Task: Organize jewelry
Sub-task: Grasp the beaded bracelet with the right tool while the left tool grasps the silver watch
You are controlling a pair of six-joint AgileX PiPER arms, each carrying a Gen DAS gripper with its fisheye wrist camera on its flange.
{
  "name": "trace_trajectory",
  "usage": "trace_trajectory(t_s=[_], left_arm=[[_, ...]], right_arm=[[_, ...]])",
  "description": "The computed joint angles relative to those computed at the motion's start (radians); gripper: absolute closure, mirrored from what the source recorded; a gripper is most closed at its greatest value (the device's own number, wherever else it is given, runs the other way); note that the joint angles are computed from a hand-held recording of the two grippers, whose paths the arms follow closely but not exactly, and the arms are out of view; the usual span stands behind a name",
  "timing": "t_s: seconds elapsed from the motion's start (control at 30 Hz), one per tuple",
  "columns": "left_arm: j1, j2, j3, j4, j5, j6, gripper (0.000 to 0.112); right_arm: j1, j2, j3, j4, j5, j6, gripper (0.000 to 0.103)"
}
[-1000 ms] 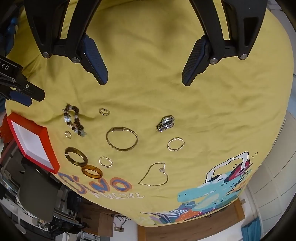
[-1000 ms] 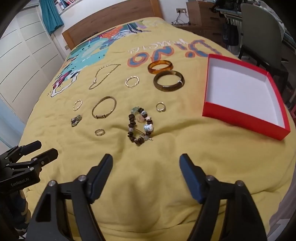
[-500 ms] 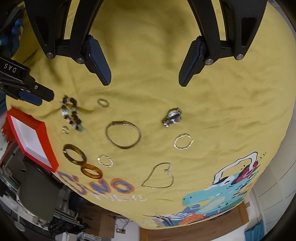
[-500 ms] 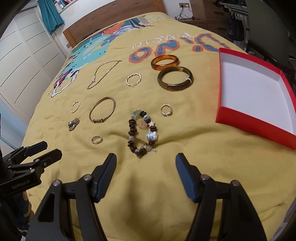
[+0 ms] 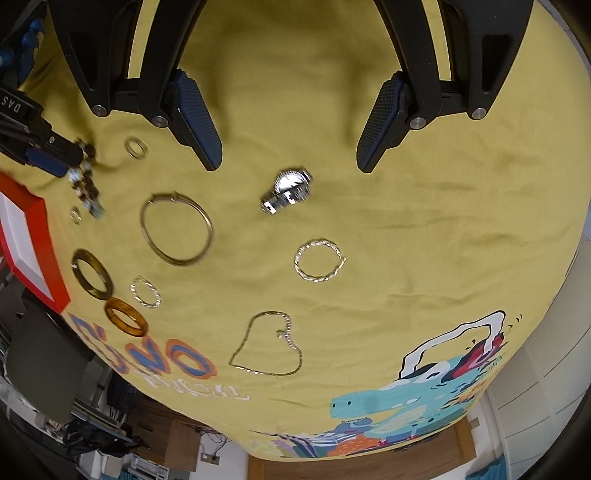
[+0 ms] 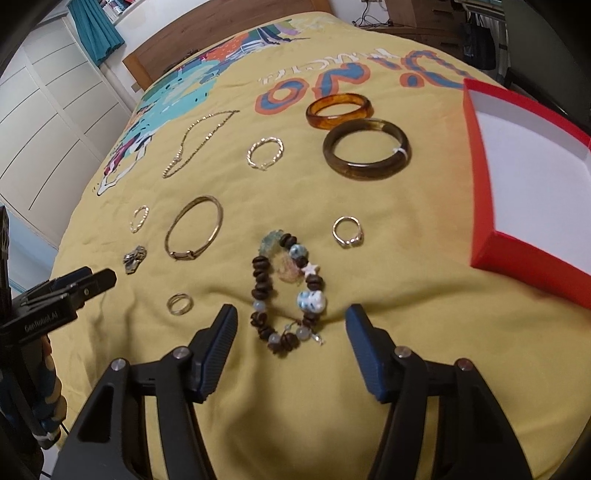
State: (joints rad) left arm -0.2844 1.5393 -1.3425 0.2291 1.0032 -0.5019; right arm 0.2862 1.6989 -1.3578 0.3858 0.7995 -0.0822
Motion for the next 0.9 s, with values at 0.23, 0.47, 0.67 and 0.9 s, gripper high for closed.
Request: trace_trajectory(t_s=[0.23, 0.47, 0.67, 0.9], left_arm=[[0.061, 0.091, -0.032, -0.050, -0.017, 0.085, 0.059], [0.089, 0.119, -0.038, -0.122, -0.031, 0.140, 0.083], [0.092, 0.096, -0.025, -0.138, -0.028, 0.136, 0.086], [0.061, 0.025, -0.012, -0.117, 0.002, 0.095, 0.086]], right_arm=[[0.003, 0.061, -0.041, 0.001, -0.002, -0.006, 0.053], [0.010, 0.090, -0.067, -0.004, 0.011, -0.015, 0.079], [0.012, 0.083, -0.072, 0.001, 0.028, -0.042, 0.085], [0.001, 0.027, -0.054, 0.051, 0.062, -0.100, 0.088]])
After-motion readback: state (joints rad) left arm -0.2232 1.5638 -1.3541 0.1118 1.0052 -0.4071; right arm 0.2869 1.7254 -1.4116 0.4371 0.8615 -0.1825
